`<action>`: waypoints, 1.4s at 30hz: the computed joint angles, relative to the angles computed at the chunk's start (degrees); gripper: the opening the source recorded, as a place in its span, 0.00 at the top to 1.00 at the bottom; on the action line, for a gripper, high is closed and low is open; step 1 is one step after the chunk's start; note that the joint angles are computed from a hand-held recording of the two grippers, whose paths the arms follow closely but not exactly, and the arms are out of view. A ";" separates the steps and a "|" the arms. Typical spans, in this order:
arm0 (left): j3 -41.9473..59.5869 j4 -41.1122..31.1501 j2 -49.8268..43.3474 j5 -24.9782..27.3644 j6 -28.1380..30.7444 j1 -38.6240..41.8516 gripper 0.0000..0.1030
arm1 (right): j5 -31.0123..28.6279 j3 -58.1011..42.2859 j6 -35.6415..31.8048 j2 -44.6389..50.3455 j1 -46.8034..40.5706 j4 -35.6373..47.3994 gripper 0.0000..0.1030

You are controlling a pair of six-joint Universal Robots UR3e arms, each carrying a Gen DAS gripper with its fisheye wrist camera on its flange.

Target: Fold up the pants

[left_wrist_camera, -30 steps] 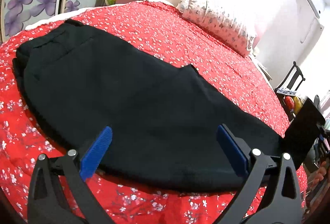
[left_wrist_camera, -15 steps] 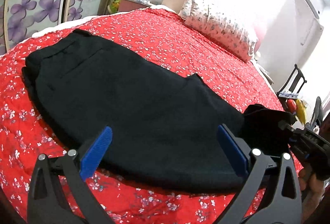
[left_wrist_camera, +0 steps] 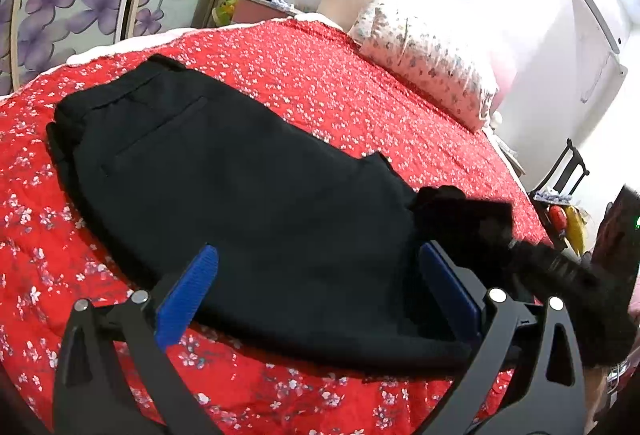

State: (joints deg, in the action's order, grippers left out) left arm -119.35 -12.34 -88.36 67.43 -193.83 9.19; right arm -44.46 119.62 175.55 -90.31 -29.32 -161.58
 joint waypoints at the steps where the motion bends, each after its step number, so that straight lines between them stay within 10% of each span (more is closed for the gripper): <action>1: 0.07 0.32 -0.09 0.11 -0.32 0.00 0.02 | 0.80 0.17 0.77 -0.09 0.00 -1.50 0.87; 9: 0.74 -1.61 -0.42 -1.73 -0.63 1.70 0.02 | -17.34 -4.85 -14.38 5.61 14.10 11.75 0.82; 14: -0.29 -0.86 0.71 -1.92 -1.09 2.58 0.02 | -12.33 -5.29 -24.20 0.43 11.74 24.23 0.42; 19: -2.18 1.29 2.41 -3.17 -3.89 4.70 0.02 | 6.37 -5.45 -19.45 1.23 2.39 31.17 0.41; 24: -2.33 1.89 3.26 -1.22 -3.82 5.12 0.02 | 0.68 -8.55 -21.13 6.60 6.10 33.29 0.38; 28: -3.00 2.10 3.99 -1.98 -4.89 6.52 0.02 | 8.26 -7.58 -18.03 6.68 4.48 32.08 0.36; 34: -0.42 -3.16 3.60 -0.52 -2.08 7.75 0.02 | -1.48 -8.74 -20.76 4.69 9.68 30.60 0.32; 42: -3.70 -15.79 9.28 -16.96 1.58 23.16 0.02 | 5.70 5.11 -49.69 -26.48 -14.15 52.10 0.16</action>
State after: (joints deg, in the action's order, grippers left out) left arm -123.05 -28.13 -79.08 50.46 -192.25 32.35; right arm -38.77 124.73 125.86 -116.78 -43.47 -109.48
